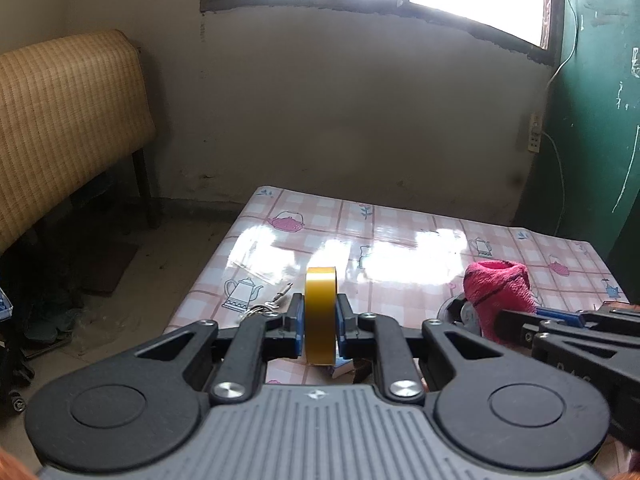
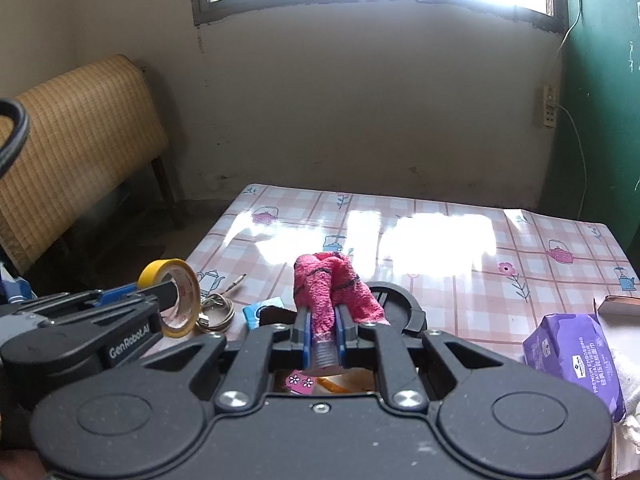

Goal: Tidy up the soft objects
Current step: 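Carry the yellow tape roll and pink sock in both grippers toward the tray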

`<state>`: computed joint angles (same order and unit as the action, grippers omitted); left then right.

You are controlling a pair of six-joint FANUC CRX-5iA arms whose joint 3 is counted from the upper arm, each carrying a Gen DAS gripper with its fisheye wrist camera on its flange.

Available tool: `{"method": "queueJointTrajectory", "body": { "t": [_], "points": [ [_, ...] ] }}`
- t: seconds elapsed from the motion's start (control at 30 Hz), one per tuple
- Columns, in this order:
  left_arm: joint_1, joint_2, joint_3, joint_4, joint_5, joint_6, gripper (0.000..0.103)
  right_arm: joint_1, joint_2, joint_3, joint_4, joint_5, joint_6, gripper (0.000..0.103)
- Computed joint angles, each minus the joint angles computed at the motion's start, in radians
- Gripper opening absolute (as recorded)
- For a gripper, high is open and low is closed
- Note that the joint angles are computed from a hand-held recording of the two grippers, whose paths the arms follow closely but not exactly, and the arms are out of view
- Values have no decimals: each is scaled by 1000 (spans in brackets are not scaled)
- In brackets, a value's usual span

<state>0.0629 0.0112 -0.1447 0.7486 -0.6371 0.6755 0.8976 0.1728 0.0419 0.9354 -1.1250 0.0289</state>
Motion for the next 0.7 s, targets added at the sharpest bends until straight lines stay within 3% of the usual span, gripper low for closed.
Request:
{"method": "queueJointTrajectory", "body": {
  "t": [0.7],
  "points": [
    [-69,12,18,20,-29,-23,18,-23,-75,-83,10,-42,-43,15]
  ]
}}
